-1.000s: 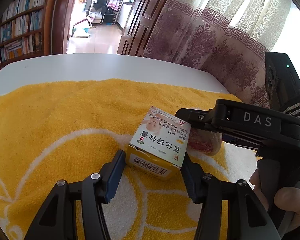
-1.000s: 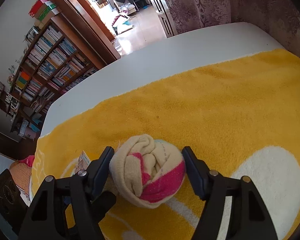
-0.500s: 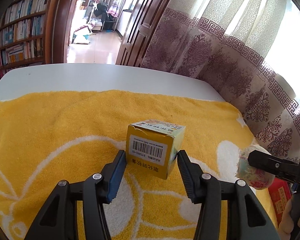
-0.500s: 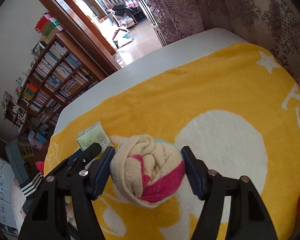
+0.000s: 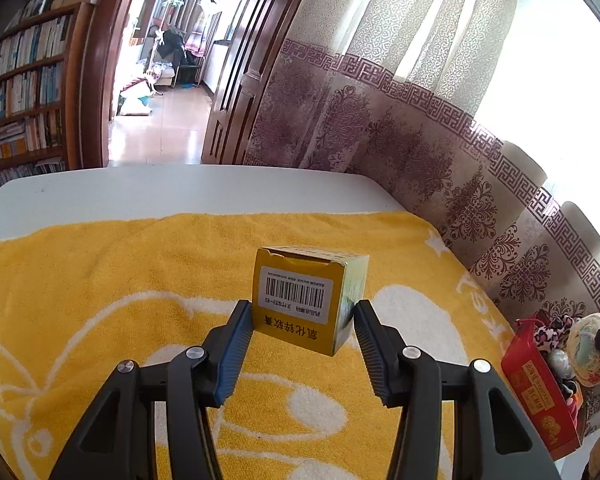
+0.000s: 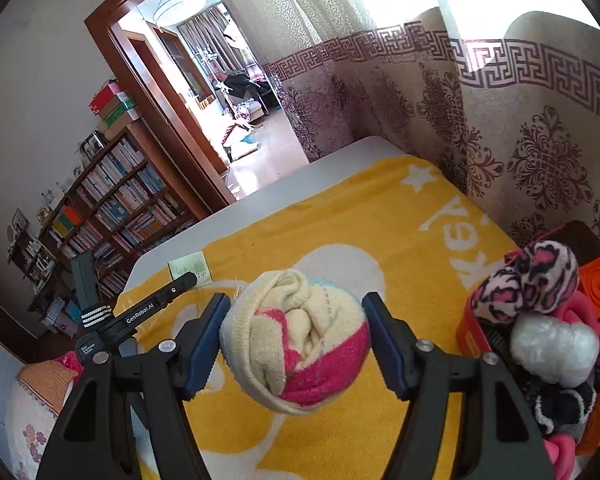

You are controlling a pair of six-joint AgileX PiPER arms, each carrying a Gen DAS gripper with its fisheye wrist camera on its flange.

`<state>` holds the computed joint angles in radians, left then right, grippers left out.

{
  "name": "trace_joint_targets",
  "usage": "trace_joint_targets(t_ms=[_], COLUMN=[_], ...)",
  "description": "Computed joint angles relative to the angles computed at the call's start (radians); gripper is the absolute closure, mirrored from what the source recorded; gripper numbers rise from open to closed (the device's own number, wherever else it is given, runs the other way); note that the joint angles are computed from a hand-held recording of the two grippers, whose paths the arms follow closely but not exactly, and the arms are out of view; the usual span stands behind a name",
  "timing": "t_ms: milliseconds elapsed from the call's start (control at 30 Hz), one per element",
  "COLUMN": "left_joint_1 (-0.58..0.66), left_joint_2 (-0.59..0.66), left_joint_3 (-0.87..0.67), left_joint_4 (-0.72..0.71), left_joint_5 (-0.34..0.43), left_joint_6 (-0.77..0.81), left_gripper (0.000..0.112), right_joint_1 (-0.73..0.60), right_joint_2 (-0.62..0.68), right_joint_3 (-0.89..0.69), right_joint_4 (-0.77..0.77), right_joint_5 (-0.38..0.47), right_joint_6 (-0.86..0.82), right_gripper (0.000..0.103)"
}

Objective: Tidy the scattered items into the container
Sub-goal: 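Carry the medicine box and rolled sock over the red box with both grippers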

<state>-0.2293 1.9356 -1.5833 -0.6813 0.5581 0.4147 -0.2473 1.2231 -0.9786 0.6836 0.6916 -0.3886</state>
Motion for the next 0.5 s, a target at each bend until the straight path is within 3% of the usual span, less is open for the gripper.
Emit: trace_joint_targets(t_ms=[233,367,500], left_joint_1=[-0.091,-0.16,-0.235], left_joint_2=[-0.074,-0.116,-0.175], left_joint_3=[0.043,0.064,0.11], left_joint_4=[0.0,0.017,0.011], left_joint_5=[-0.017,-0.034,-0.052], left_joint_6=[0.051,0.054,0.081], left_gripper=[0.059,0.059,0.059], right_joint_1=[-0.415,-0.687,-0.842], right_joint_2=[-0.212,-0.22,-0.193], right_joint_3=[0.08,0.077,0.081], right_joint_4=[0.059,0.154,0.196], right_joint_5=[0.145,0.271,0.341], right_joint_6=[-0.194,-0.348,-0.446], right_gripper=[0.032,0.032,0.032])
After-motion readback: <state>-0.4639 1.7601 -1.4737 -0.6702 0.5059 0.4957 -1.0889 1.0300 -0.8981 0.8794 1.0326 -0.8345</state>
